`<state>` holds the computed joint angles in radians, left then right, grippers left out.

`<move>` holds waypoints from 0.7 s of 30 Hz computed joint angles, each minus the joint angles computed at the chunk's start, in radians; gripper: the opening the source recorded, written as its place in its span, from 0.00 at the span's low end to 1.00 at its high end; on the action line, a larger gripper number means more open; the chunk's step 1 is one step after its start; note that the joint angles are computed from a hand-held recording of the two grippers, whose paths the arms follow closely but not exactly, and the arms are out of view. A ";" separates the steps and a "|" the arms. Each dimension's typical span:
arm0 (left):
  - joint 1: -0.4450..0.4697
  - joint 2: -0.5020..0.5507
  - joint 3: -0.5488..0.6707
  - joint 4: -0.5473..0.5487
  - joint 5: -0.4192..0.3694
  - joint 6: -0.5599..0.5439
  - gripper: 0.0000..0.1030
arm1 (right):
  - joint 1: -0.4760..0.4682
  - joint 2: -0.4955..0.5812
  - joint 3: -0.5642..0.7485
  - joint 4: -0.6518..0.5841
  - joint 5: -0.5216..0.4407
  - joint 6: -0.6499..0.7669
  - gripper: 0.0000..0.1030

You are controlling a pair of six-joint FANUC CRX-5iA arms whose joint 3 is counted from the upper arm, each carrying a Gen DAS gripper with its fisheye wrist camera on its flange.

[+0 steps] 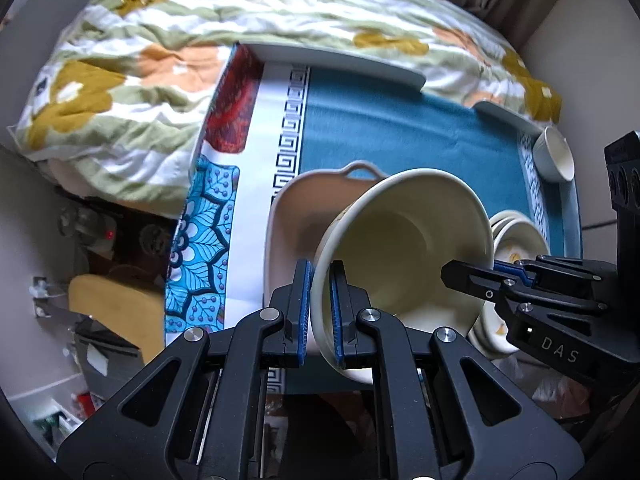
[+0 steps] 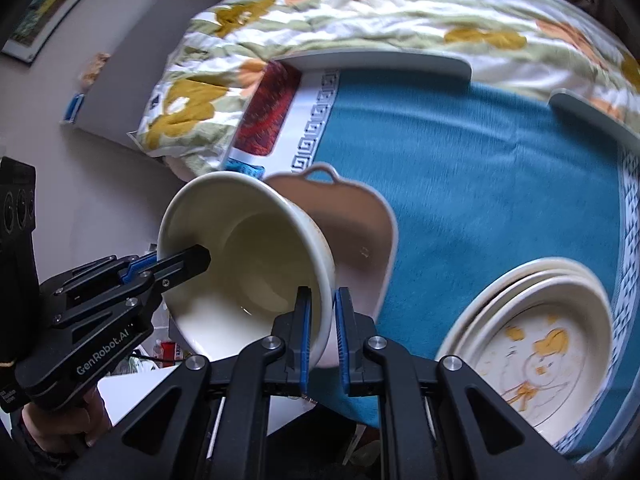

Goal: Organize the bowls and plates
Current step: 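Carry the cream bowl with the left tool and lower it into the mauve dish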

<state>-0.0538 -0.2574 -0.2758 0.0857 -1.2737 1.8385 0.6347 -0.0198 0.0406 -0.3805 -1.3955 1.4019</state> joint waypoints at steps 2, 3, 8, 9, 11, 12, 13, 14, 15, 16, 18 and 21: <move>0.017 0.018 -0.013 0.022 0.009 -0.050 0.08 | 0.014 0.007 -0.008 0.012 0.001 -0.035 0.11; 0.026 0.025 -0.023 0.037 0.014 -0.079 0.08 | 0.021 0.012 -0.014 0.020 0.002 -0.054 0.11; 0.049 0.075 -0.044 0.086 0.030 -0.177 0.08 | 0.028 0.030 -0.032 0.035 0.004 -0.130 0.11; 0.050 0.085 -0.045 0.090 0.033 -0.188 0.08 | 0.027 0.036 -0.032 0.035 0.004 -0.141 0.11; 0.053 0.105 -0.045 0.093 0.035 -0.203 0.08 | 0.029 0.045 -0.030 0.038 0.000 -0.155 0.11; 0.056 0.113 -0.044 0.095 0.033 -0.210 0.08 | 0.032 0.051 -0.029 0.041 -0.002 -0.160 0.11; 0.059 0.121 -0.044 0.098 0.031 -0.217 0.08 | 0.034 0.056 -0.027 0.043 -0.002 -0.164 0.11; 0.063 0.128 -0.043 0.099 0.029 -0.224 0.08 | 0.035 0.061 -0.024 0.043 -0.003 -0.167 0.11; 0.066 0.133 -0.043 0.100 0.028 -0.229 0.08 | 0.035 0.064 -0.023 0.042 -0.005 -0.171 0.11; 0.069 0.138 -0.042 0.100 0.027 -0.235 0.08 | 0.034 0.068 -0.021 0.042 -0.006 -0.173 0.11; 0.071 0.147 -0.041 0.101 0.027 -0.244 0.08 | 0.040 0.073 -0.023 0.048 -0.005 -0.179 0.11; 0.076 0.158 -0.040 0.102 0.028 -0.257 0.08 | 0.050 0.078 -0.024 0.063 -0.004 -0.183 0.11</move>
<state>0.0218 -0.0992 -0.3155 0.1876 -1.2459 1.5818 0.6851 0.0582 0.0170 -0.3177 -1.3990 1.2189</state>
